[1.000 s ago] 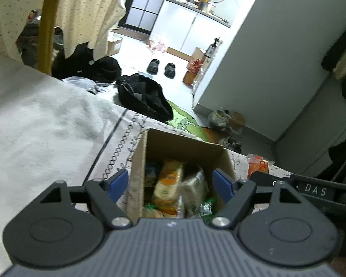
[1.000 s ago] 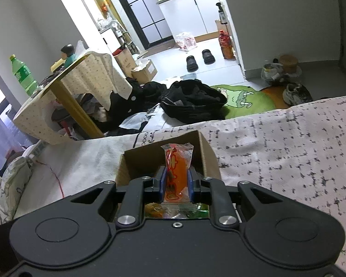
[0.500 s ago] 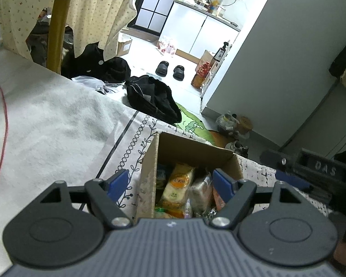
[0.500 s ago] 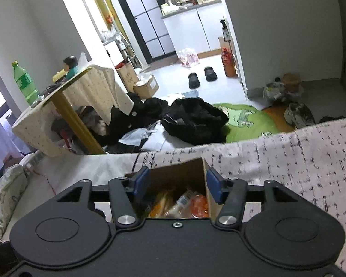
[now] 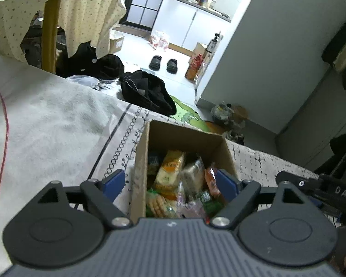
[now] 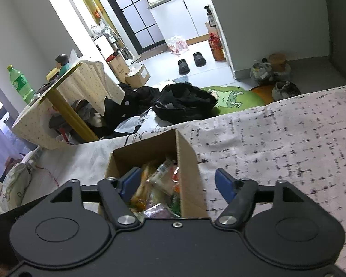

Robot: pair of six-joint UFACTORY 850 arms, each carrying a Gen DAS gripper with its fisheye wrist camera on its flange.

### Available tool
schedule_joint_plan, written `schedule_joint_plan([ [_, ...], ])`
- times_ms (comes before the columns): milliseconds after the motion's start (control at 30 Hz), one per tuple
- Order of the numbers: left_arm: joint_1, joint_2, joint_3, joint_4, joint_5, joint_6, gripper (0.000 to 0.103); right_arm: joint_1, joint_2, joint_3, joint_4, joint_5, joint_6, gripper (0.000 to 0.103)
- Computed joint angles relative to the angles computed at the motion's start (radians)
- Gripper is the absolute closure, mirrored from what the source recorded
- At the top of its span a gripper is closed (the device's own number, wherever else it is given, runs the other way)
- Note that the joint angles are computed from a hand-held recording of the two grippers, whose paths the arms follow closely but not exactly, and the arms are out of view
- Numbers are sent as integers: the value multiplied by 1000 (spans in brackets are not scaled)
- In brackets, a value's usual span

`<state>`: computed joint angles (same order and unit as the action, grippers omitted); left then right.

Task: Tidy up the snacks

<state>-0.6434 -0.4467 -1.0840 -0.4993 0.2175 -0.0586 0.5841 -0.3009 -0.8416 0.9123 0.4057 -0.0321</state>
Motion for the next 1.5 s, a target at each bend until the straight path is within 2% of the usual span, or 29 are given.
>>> schedule_joint_plan([
  [133, -10, 27, 12, -137, -18, 138, 18, 0, 53, 44, 10, -5, -4, 23],
  [333, -21, 80, 33, -106, -68, 195, 18, 2, 146, 102, 97, -27, -109, 13],
  [400, -31, 100, 43, -115, -68, 227, 18, 7, 181, 121, 150, -24, -163, 9],
  [533, -56, 136, 59, -253, -57, 387, 13, 24, 252, 155, 299, -2, -328, 1],
  [633, -73, 160, 62, -417, -61, 585, 7, 26, 305, 187, 322, -7, -362, 0],
  [767, -89, 195, 83, -450, -63, 608, 2, 36, 359, 216, 393, 3, -441, 0],
  [900, -102, 225, 95, -595, -59, 747, 0, 46, 404, 237, 474, 19, -520, 0],
  [967, -103, 240, 101, -627, -61, 762, 0, 51, 425, 247, 499, 26, -541, 0],
  [1067, -112, 262, 110, -758, -42, 889, 0, 63, 458, 262, 541, 40, -584, 0],
  [1233, -132, 310, 131, -865, -30, 1003, 0, 82, 511, 288, 595, 52, -638, 0],
  [1333, -149, 337, 150, -859, -29, 1005, 0, 90, 547, 303, 619, 44, -648, 0],
  [1500, -177, 375, 177, -880, -12, 1025, 0, 134, 585, 315, 689, 108, -721, 0],
])
